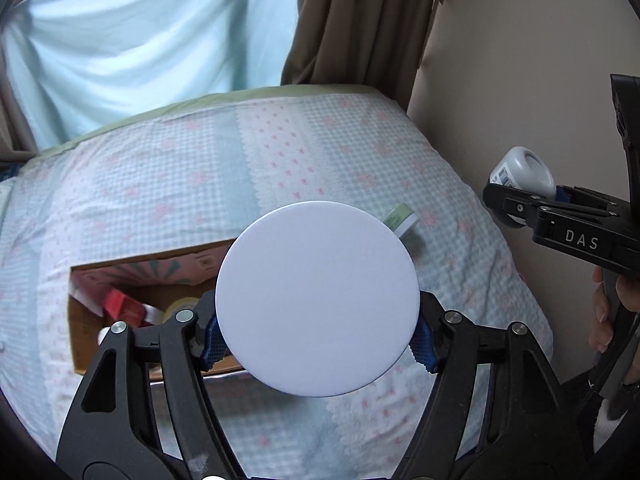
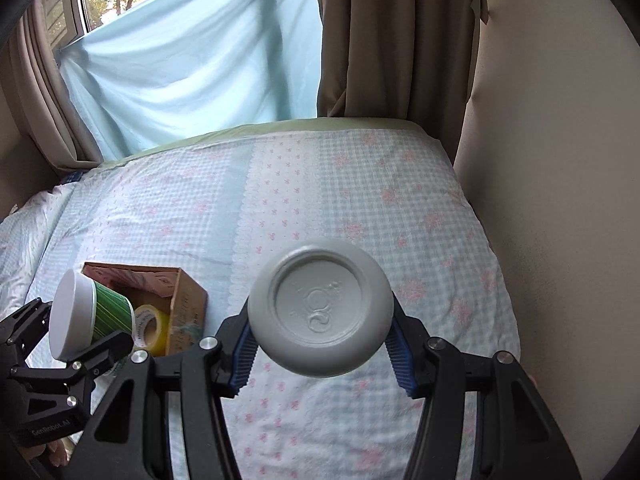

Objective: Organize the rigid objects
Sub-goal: 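Carry both white jars over the box, lower them in and open both grippers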

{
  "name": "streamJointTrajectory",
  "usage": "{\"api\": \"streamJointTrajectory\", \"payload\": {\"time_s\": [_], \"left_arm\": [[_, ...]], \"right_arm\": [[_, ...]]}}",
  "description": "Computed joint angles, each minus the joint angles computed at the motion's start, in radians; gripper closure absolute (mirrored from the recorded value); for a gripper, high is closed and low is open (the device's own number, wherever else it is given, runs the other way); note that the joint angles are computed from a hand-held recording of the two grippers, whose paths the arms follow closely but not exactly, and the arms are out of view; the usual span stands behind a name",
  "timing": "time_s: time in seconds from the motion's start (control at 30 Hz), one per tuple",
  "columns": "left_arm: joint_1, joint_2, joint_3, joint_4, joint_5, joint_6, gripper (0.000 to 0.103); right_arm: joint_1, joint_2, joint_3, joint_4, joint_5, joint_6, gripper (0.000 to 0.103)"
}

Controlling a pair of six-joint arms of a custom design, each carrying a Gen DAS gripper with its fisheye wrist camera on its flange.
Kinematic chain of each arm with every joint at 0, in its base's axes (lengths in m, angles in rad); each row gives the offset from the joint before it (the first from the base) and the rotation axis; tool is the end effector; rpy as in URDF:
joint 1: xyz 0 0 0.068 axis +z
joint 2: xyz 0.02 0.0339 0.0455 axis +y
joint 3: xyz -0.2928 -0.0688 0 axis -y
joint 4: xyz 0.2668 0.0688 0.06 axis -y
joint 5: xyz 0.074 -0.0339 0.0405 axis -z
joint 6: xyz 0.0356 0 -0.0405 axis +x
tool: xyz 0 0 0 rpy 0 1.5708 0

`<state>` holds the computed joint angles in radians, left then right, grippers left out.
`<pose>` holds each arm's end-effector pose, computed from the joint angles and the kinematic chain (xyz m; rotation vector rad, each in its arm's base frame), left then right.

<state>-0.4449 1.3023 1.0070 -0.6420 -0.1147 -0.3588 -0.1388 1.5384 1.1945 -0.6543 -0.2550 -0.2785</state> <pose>0.2543 -0.1167 0.2874 0.0608 2.5086 -0.1891 0.3386 -0.0382 0.2815 -0.2715 2.5138 0.1628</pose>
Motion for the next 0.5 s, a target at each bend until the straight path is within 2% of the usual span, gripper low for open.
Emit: {"api": "streamJointTrajectory", "payload": {"time_s": [0.1,0.27,0.4,0.5], "left_arm": [[0.146,-0.111,-0.013,-0.092,0.072,0.112,0.034],[0.477,-0.227,-0.020,-0.222,0.261,0.353,0.034],[0.769,-0.226,0.000,-0.311,0.409,0.581,0.034],[0.934,-0.187,0.013,-0.341,0.470,0.719,0.034]], "right_arm": [[0.088,-0.095,-0.018,-0.062,0.057,0.091,0.051],[0.271,-0.184,-0.029,-0.134,0.152,0.287,0.051],[0.423,-0.186,-0.026,-0.152,0.220,0.437,0.051],[0.535,-0.164,-0.012,-0.149,0.266,0.517,0.051]]}}
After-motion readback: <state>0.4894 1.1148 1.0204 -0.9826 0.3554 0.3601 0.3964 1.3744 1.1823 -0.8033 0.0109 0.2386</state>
